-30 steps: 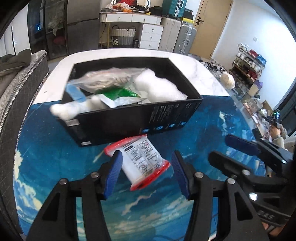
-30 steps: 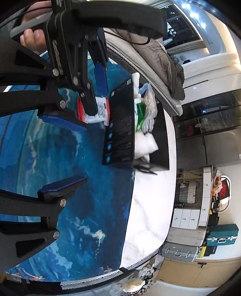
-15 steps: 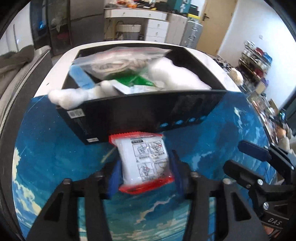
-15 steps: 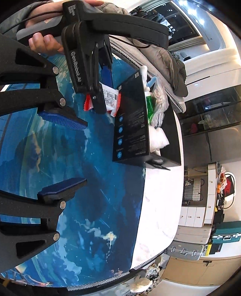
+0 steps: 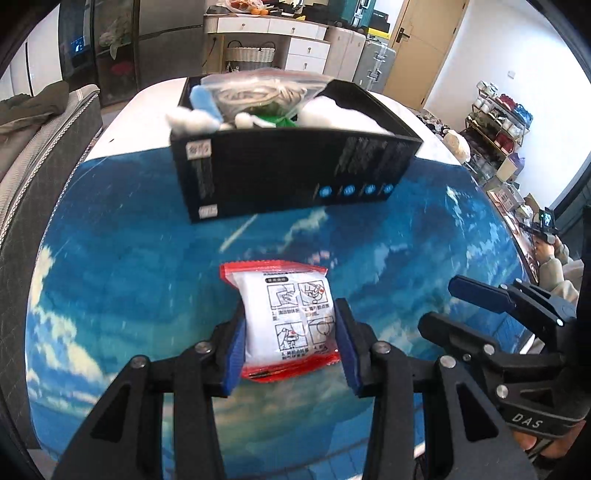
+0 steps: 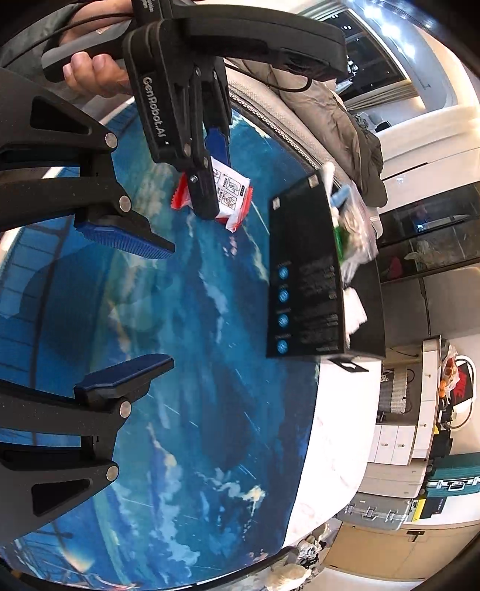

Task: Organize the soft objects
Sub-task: 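Lift the red-and-white packet up toward the black box with the left tool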

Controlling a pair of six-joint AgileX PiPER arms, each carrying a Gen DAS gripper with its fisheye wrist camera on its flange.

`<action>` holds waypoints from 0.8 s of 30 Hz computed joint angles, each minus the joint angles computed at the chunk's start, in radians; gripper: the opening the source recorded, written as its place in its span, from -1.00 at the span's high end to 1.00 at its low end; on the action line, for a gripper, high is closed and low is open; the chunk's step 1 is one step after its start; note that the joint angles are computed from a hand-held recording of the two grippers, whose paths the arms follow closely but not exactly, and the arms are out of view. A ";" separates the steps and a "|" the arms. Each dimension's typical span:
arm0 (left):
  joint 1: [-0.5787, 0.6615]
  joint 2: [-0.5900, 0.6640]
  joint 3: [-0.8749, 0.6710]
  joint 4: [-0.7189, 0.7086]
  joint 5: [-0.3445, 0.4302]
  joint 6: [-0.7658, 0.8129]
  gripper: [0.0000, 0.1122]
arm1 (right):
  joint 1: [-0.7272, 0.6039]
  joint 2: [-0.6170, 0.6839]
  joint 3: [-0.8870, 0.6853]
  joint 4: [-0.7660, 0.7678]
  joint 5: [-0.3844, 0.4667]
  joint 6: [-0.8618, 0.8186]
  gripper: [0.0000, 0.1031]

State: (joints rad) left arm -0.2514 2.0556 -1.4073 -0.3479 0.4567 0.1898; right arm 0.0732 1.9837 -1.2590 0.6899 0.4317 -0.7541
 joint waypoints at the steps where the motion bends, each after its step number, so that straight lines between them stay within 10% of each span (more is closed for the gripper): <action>1: -0.003 -0.017 0.029 0.002 -0.014 0.006 0.25 | 0.008 -0.011 0.022 0.008 -0.011 -0.010 -0.06; 24: -0.002 -0.136 0.240 -0.092 -0.137 0.123 0.26 | 0.043 -0.044 0.110 0.043 -0.083 -0.049 -0.07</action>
